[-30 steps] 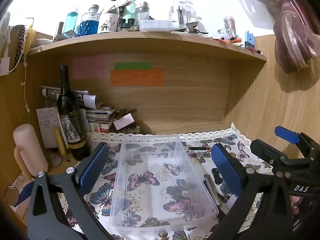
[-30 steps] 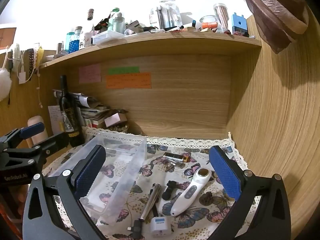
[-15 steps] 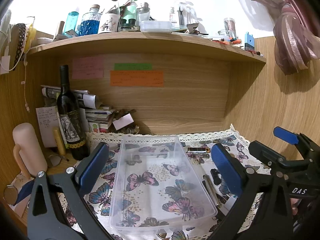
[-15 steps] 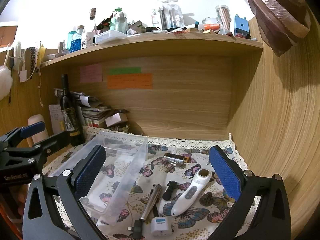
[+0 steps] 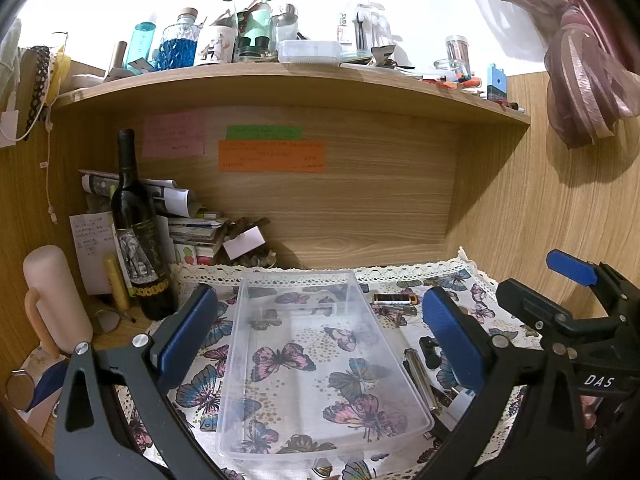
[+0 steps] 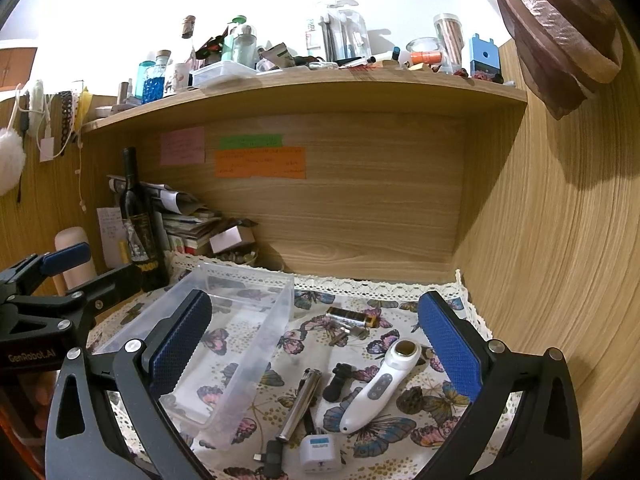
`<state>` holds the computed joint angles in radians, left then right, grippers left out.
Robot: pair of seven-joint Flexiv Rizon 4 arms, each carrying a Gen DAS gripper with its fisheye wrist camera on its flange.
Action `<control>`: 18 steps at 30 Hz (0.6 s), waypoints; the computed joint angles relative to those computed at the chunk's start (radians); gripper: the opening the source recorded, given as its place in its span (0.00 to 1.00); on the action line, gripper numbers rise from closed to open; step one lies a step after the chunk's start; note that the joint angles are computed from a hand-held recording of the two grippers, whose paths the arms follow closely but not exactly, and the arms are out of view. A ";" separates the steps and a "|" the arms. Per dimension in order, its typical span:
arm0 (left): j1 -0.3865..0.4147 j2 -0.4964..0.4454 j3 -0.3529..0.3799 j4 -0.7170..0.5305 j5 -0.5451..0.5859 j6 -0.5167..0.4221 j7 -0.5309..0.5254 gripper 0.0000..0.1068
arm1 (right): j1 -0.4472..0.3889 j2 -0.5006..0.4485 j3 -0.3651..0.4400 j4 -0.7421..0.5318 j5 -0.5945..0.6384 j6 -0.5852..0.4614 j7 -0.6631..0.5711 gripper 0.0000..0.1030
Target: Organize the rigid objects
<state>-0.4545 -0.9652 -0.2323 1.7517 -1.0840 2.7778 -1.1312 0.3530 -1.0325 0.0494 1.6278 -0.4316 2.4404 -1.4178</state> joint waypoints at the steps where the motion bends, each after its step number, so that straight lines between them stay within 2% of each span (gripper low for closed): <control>1: 0.000 -0.001 0.000 0.000 0.002 0.000 -0.001 0.96 | 0.001 0.000 0.000 -0.001 0.002 0.000 -0.001 1.00; 18: 0.005 -0.001 0.003 0.008 0.011 -0.006 -0.017 0.96 | 0.006 -0.001 -0.002 -0.005 0.009 0.003 -0.011 1.00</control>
<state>-0.4497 -0.9666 -0.2293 1.7595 -1.0734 2.7715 -1.1484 0.3590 -1.0333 0.0470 1.6232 -0.4229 2.4430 -1.4285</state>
